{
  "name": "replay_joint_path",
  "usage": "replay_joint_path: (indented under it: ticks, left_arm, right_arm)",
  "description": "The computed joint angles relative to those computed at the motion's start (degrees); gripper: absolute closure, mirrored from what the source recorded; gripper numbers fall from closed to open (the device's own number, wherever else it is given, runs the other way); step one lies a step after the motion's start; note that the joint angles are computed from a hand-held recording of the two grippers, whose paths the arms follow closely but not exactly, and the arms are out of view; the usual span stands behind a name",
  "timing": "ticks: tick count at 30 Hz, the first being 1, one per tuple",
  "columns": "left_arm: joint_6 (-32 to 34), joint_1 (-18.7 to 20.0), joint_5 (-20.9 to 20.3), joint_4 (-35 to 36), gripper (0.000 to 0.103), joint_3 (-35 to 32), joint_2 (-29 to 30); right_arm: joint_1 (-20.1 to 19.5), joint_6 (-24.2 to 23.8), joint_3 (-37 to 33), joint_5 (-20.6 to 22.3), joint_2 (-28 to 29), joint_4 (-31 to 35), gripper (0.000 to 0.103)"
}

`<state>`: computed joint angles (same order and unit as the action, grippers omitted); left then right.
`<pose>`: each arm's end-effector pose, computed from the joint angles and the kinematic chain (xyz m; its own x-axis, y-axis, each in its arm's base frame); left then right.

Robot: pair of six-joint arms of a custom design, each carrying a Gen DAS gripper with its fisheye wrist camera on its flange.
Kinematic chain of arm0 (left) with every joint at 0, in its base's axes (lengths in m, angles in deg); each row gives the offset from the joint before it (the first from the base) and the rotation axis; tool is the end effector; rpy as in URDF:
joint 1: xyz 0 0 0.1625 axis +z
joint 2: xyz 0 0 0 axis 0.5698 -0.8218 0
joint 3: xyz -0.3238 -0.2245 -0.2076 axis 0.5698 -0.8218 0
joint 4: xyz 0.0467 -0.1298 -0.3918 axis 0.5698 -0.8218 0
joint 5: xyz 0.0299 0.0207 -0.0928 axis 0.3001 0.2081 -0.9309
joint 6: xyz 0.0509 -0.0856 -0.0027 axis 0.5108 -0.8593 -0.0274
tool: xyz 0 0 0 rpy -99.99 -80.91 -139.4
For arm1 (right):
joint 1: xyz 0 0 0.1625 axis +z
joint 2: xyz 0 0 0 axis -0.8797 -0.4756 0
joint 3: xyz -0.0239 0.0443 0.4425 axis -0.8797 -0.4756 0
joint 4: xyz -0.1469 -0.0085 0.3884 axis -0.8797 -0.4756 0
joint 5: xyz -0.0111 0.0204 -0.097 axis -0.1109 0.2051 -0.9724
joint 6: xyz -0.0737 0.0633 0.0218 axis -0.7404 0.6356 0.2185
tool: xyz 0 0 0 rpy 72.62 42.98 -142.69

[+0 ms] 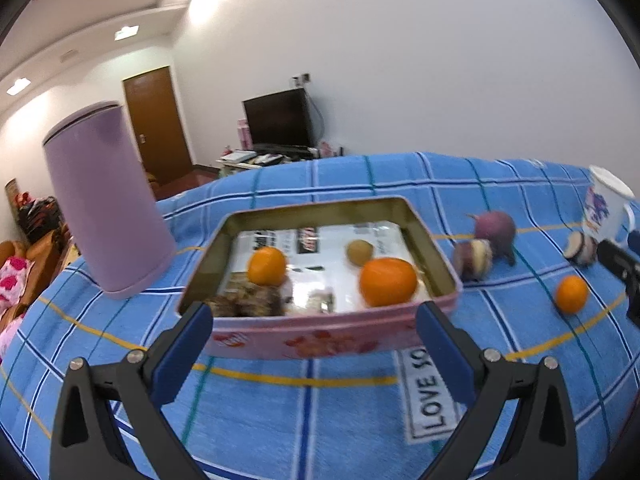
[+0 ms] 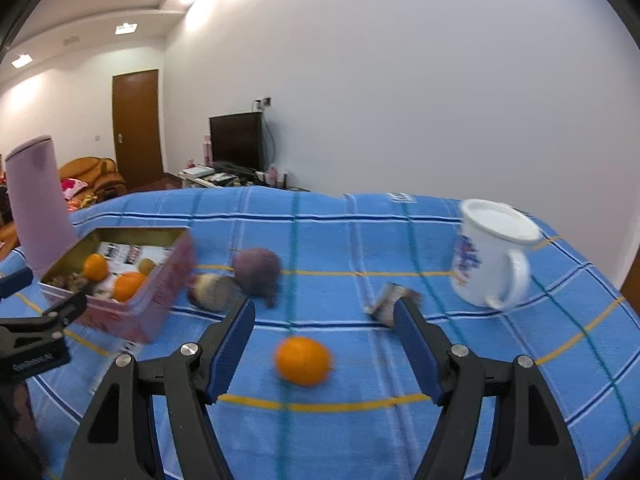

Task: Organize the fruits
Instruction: 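Withdraw both grippers from the tin toward the remaining items, then grasp an orange with the left gripper while the right gripper grasps a cut purple root piece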

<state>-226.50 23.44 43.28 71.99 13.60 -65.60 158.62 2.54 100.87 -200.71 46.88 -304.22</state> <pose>-0.1838 -0.6765 0.0990 -0.5855 0.2555 -0.7694 0.7604 0.5022 -0.4119 0.1410 -0.5904 0.1515 -0.6474 0.3358 0.6842 -0.5144 0.4698 -0.7174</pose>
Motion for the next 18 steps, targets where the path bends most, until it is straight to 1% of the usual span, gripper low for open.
replay_joint_path:
  ticks: [2, 5, 9, 12, 13, 14, 17, 18]
  left_arm:
    - [0.7, -0.6, 0.4, 0.5, 0.000, 0.6, 0.2]
    - [1.5, -1.6, 1.6, 1.1, 0.000, 1.7, 0.3]
    - [1.8, -3.0, 3.3, 5.3, 0.000, 0.2, 2.3]
    - [0.0, -4.5, 6.1, 10.1, 0.000, -2.2, 4.5]
    - [-1.1, -4.9, 7.1, 11.9, 0.000, -3.4, 5.3]
    - [-3.0, -5.2, 9.1, 15.1, 0.000, -5.5, 6.5]
    - [-6.8, -6.0, 13.4, 21.0, 0.000, -11.1, 10.2]
    - [-7.2, -6.3, 13.7, 21.9, 0.002, -12.3, 11.3]
  right_arm:
    - [-0.9, 0.4, 1.7, -0.3, -1.6, -0.4, 0.030]
    - [-2.4, 2.5, 4.3, -1.4, -4.3, -0.1, 0.030]
    - [-4.3, 6.4, 6.8, -2.6, -7.5, 2.2, 0.030]
    - [-5.3, 8.7, 8.3, -2.0, -9.0, 2.8, 0.030]
    - [-5.5, 9.3, 8.7, -1.6, -9.2, 2.3, 0.030]
    - [-5.6, 9.6, 8.8, -1.5, -9.2, 1.7, 0.030]
    - [-5.7, 10.0, 9.4, -1.0, -9.2, -1.0, 0.030]
    - [-5.6, 10.3, 9.6, -1.0, -9.3, -1.8, 0.030]
